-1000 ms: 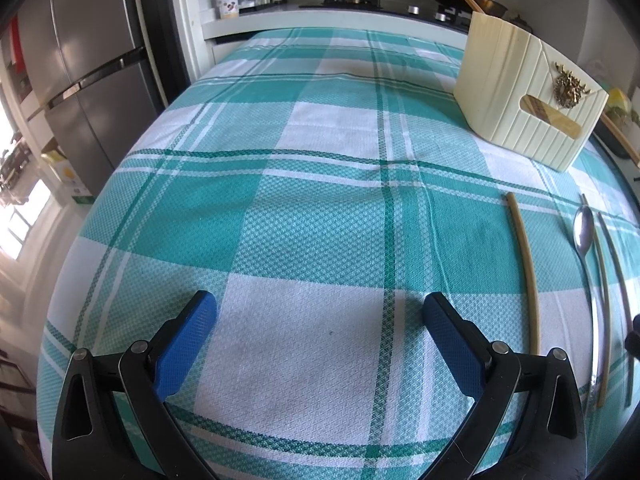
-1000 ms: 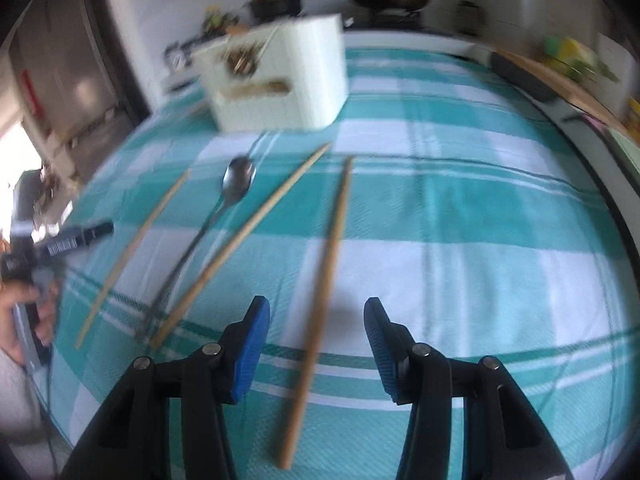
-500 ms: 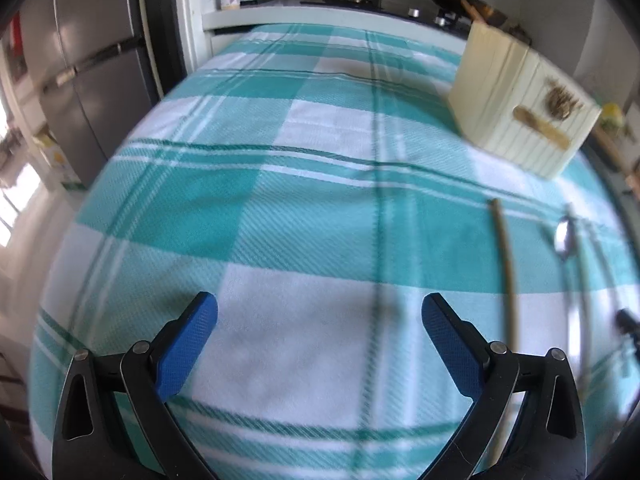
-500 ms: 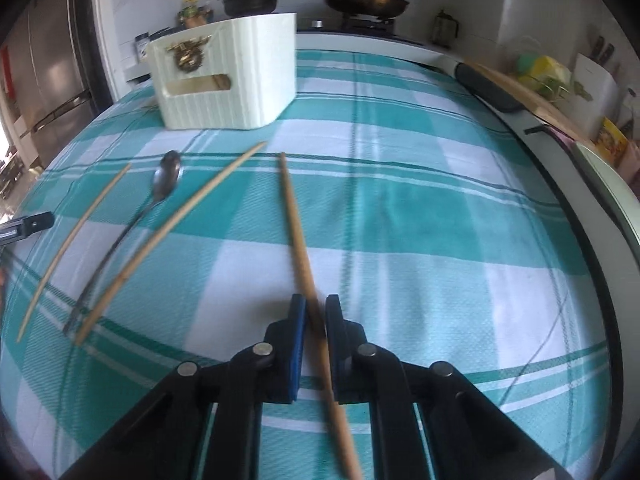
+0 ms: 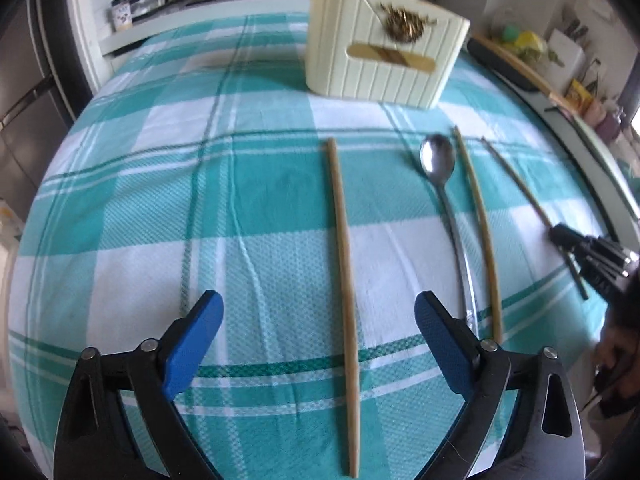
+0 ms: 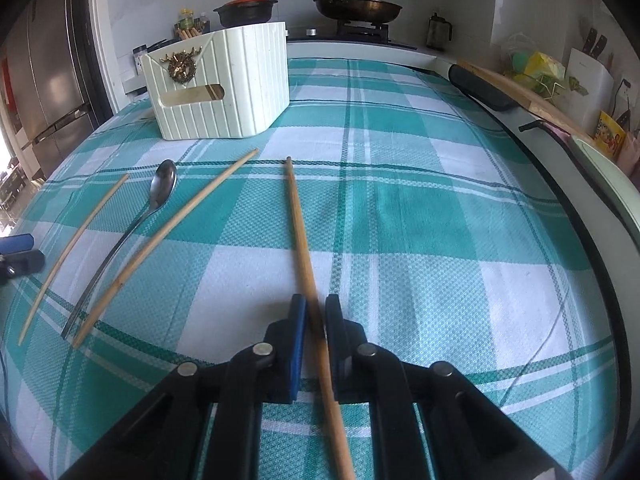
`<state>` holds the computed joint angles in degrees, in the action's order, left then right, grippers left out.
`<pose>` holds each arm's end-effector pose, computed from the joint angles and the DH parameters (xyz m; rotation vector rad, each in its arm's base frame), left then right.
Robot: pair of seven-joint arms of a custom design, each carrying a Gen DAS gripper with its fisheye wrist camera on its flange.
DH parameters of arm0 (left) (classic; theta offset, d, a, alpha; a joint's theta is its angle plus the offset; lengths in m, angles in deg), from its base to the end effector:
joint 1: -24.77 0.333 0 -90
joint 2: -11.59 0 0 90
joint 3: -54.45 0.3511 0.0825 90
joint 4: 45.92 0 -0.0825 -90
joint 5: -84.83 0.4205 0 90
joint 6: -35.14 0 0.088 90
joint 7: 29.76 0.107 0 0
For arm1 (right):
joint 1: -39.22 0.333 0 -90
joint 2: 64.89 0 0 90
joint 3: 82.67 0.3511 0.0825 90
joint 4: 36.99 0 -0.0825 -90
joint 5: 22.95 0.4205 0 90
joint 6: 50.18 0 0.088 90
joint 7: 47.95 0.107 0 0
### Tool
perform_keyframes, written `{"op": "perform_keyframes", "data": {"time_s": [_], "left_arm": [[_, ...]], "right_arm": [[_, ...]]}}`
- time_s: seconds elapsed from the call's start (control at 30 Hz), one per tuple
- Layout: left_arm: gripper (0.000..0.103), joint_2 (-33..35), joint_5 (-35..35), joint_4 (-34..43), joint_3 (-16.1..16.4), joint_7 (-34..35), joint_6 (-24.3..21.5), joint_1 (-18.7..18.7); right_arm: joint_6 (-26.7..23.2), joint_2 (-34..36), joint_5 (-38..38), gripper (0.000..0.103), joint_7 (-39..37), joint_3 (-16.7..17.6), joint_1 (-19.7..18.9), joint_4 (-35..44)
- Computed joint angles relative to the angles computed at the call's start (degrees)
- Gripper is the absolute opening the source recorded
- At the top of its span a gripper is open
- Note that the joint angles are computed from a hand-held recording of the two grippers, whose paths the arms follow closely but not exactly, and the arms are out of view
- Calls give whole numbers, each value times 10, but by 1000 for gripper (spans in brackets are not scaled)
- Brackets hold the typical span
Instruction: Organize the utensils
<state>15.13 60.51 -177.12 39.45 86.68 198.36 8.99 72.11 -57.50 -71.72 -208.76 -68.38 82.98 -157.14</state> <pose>0.5150 -0.2799 0.3864 -1.3241 2.5645 -0.7638 0.3460 0.4881 0.3782 -1.4925 2.2255 -0.7833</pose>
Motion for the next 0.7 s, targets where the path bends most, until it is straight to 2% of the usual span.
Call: {"op": "perform_keyframes", "data": {"time_s": [0.03, 0.07, 0.1, 0.13, 0.17, 0.2, 0.23, 0.27, 0.3, 0.43, 0.47, 0.53, 0.63, 0.7], "left_arm": [[90, 4, 47, -2, 6, -39, 3, -6], [81, 9, 94, -1, 14, -73, 5, -10], [75, 6, 141, -12, 30, -105, 27, -27], [68, 0, 148, -19, 27, -106, 33, -26], [52, -7, 114, -24, 7, -79, 29, -10], [32, -13, 115, -29, 8, -84, 29, -9], [25, -17, 135, -34, 10, -112, 33, -11], [10, -21, 160, -39, 12, -144, 39, -13], [7, -24, 165, -45, 12, -166, 44, -13], [7, -45, 136, -77, 6, -256, 70, -12], [7, -50, 109, -82, 4, -256, 72, -15], [7, -56, 35, -83, 3, -214, 63, -26], [10, -62, -3, -79, 2, -163, 37, -36], [18, -60, -53, -67, 7, -108, 13, -40]], "right_arm": [[1, -1, 0, 9, 1, 0, 0, -1], [2, -1, -1, 9, 2, 0, 0, -2], [4, -2, -1, 9, 3, 0, 0, -3], [5, -3, -2, 9, 4, 0, -1, -4], [5, -3, -2, 9, 4, 0, -1, -4], [3, -1, -1, 9, 3, 0, 0, -2], [1, 0, -1, 9, 2, 0, 0, 0], [-2, 1, 1, 9, -1, 1, 0, 2], [-7, 4, 1, 9, -3, 1, 1, 5], [-38, 12, 10, 9, -8, 1, 8, 19], [-40, 9, 13, 9, -2, 1, 9, 17], [-30, -1, 19, 8, 12, 1, 7, 4], [-11, -16, 40, 8, 10, 6, 4, -11], [10, -30, 59, 8, 4, 8, -1, -25]]}}
